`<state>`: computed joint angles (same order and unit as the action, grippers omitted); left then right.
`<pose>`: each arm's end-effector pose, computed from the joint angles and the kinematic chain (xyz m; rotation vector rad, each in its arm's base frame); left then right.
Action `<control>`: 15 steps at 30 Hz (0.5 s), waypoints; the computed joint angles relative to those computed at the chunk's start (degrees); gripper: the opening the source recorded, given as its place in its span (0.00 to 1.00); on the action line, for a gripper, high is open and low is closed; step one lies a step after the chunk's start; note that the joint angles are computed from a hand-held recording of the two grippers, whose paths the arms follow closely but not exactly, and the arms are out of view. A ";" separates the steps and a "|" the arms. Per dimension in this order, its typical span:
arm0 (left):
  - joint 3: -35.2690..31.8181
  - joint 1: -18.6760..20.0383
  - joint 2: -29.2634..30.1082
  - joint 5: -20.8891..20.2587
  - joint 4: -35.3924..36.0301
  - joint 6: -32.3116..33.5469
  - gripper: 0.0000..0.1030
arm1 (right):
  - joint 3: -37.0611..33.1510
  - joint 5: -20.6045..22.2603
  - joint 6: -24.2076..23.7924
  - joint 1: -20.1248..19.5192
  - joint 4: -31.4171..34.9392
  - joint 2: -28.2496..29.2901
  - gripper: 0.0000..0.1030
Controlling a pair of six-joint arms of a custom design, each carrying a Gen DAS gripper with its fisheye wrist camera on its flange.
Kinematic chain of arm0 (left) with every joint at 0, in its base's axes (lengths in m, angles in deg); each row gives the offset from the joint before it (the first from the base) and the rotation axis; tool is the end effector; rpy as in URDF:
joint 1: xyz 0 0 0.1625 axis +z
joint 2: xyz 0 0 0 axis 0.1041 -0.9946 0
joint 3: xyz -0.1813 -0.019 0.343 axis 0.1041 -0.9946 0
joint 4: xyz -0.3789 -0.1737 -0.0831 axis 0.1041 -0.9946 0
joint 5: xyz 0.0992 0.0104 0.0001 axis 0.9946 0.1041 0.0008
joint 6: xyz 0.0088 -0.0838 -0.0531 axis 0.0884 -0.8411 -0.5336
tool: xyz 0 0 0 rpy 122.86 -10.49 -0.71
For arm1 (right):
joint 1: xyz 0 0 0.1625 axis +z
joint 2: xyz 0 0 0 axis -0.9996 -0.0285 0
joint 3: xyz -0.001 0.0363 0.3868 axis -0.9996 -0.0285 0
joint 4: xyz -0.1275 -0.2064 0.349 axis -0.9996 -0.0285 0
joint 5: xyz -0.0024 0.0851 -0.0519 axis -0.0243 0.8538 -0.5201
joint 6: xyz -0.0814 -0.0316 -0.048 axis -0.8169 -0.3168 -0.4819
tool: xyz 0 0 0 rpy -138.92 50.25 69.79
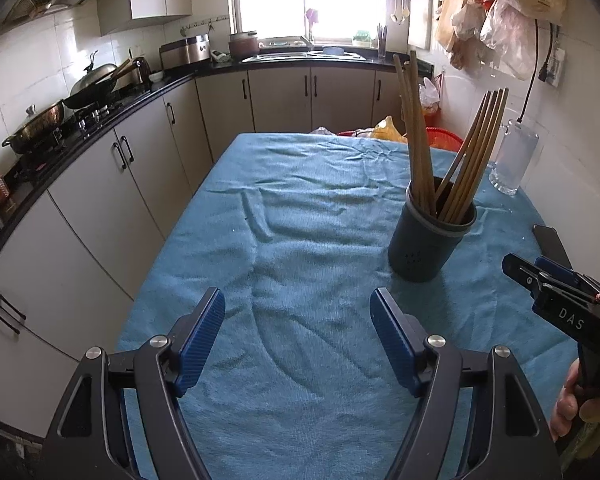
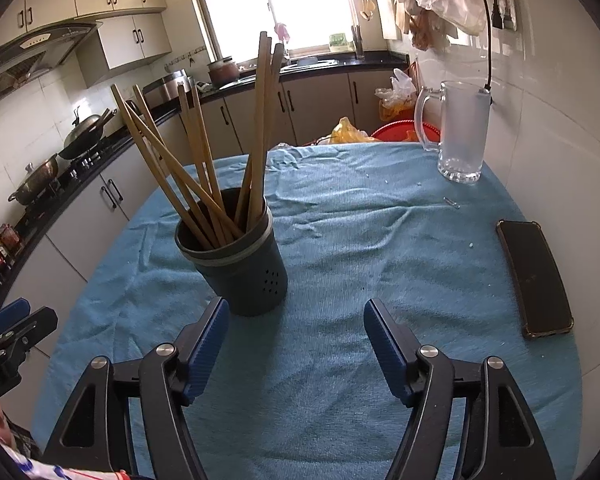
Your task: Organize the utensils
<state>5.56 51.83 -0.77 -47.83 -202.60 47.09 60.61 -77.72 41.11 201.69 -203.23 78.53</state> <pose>-0.1616 -0.6869 0.3970 -0.2030 1.9521 -1.0301 0.4450 -0.7901 0.0487 0.9247 -2.4918 0.7768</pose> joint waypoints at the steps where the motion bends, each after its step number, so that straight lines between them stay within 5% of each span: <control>1: -0.21 0.18 0.16 -0.17 0.31 -0.21 0.72 | -0.26 -0.09 0.06 -0.02 0.18 0.19 0.72; 9: -0.98 1.03 0.57 -1.03 2.71 -2.06 0.72 | -1.76 -1.24 0.74 -0.42 1.55 1.45 0.73; 15: 0.80 0.45 0.20 -0.18 -1.32 0.45 0.72 | 5.30 -2.83 0.63 -0.15 -2.98 -1.95 0.73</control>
